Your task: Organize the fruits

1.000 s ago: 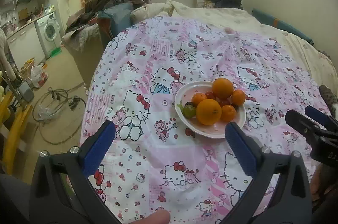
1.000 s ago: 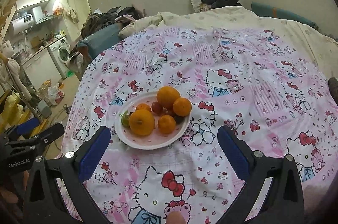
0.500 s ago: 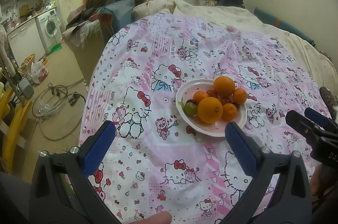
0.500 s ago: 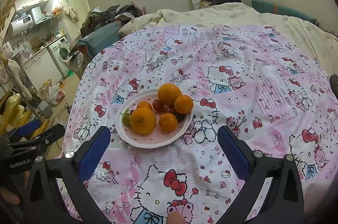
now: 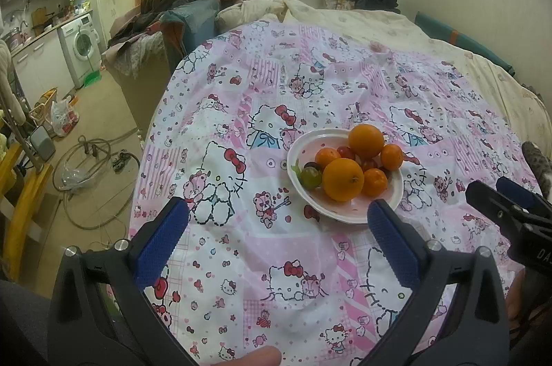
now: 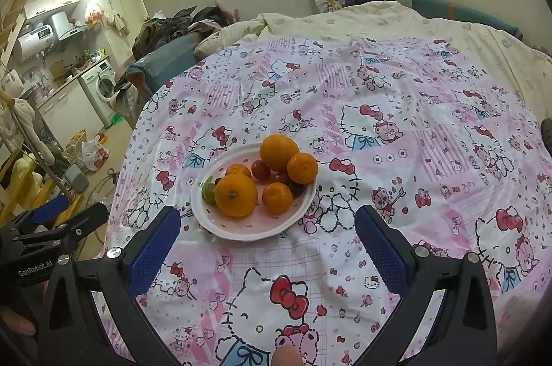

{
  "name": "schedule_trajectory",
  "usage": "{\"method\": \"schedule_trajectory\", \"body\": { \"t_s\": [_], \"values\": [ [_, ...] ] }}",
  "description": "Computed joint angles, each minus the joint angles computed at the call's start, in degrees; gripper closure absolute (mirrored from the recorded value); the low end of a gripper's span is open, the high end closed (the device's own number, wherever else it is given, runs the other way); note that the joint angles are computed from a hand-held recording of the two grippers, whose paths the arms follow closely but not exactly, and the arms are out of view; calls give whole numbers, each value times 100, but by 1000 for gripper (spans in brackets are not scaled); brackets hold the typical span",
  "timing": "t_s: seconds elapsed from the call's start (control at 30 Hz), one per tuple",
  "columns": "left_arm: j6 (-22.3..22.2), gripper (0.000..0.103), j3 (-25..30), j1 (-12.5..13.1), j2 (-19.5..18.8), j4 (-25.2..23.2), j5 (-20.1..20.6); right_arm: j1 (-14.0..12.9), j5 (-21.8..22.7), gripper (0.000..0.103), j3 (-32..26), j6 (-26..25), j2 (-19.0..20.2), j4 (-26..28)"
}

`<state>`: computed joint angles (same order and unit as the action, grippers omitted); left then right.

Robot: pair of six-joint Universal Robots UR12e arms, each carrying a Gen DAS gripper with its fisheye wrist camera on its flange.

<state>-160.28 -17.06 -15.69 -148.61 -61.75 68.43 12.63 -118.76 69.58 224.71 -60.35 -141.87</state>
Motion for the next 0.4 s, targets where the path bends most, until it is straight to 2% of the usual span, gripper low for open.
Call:
{"method": "schedule_trajectory", "body": {
  "t_s": [0.4],
  "values": [
    [-8, 1, 6, 2, -4, 7, -5, 1, 2, 0, 0, -15, -2, -16]
  ]
}}
